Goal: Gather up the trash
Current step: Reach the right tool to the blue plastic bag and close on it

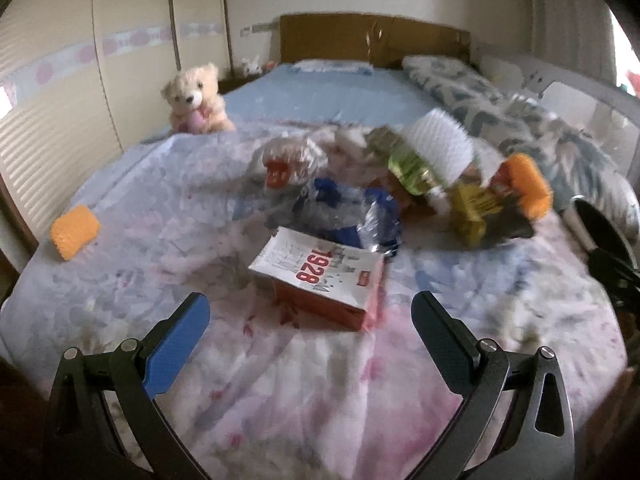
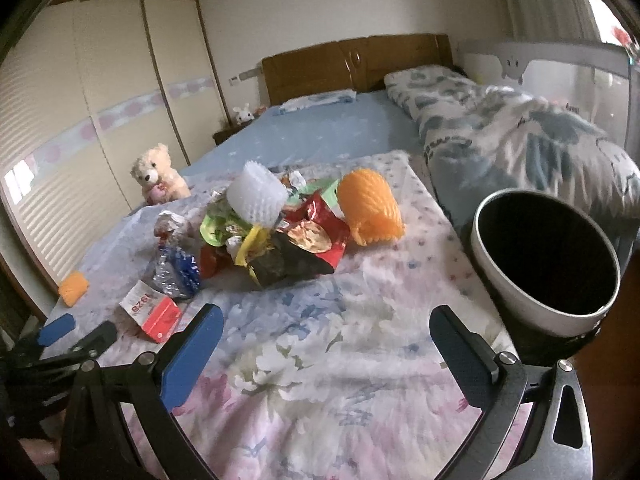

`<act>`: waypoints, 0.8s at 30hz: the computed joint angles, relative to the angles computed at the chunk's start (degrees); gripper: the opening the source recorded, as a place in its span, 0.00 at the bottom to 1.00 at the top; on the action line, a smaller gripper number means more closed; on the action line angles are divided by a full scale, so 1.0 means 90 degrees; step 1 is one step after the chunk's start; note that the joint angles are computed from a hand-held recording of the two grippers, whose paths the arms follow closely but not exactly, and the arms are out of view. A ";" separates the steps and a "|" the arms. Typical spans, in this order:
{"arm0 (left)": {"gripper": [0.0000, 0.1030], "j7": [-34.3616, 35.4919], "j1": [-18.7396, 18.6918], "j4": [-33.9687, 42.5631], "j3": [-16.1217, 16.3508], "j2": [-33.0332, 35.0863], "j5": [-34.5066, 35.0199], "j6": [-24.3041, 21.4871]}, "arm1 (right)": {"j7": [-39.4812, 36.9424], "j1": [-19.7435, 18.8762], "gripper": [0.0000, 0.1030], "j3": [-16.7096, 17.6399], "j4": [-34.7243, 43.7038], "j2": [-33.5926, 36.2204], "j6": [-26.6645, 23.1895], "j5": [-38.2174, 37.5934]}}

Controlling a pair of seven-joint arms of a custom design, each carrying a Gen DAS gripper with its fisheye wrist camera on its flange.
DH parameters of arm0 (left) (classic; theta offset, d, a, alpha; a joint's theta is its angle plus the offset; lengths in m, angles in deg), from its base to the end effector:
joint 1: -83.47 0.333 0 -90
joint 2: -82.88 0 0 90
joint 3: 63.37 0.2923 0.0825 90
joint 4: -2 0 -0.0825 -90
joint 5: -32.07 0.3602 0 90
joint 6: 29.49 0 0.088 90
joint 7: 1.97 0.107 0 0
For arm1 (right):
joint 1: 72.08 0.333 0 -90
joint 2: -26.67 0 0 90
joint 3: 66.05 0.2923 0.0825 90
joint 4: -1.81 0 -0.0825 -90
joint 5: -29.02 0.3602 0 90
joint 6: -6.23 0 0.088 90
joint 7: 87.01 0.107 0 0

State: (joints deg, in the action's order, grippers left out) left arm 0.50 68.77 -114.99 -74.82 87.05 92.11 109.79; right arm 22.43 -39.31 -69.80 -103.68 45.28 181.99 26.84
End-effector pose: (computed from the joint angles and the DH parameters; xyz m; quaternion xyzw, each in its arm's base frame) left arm 0.5154 -0.2482 0.4305 -0.7517 0.5236 -0.2134 0.3395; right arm 0.5684 0.3242 0.4530 -0.7016 0.5636 -0.1715 0.4010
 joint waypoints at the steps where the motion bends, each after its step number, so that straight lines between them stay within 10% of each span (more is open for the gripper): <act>1: 1.00 0.0106 0.0021 0.0090 0.0013 0.0113 -0.0124 -0.0032 | -0.0048 -0.0055 1.00 0.0063 0.0063 0.0044 -0.0063 0.0051; 10: 0.85 0.0484 0.0084 0.0099 0.0170 0.0287 -0.0732 0.0009 | -0.0345 -0.0298 1.00 0.0342 0.0723 0.0507 -0.0546 0.0326; 24: 0.91 0.0186 0.0373 -0.0012 0.0098 0.0073 -0.0611 0.0374 | -0.1382 -0.0679 0.93 0.1050 0.2223 0.1503 -0.1261 0.1170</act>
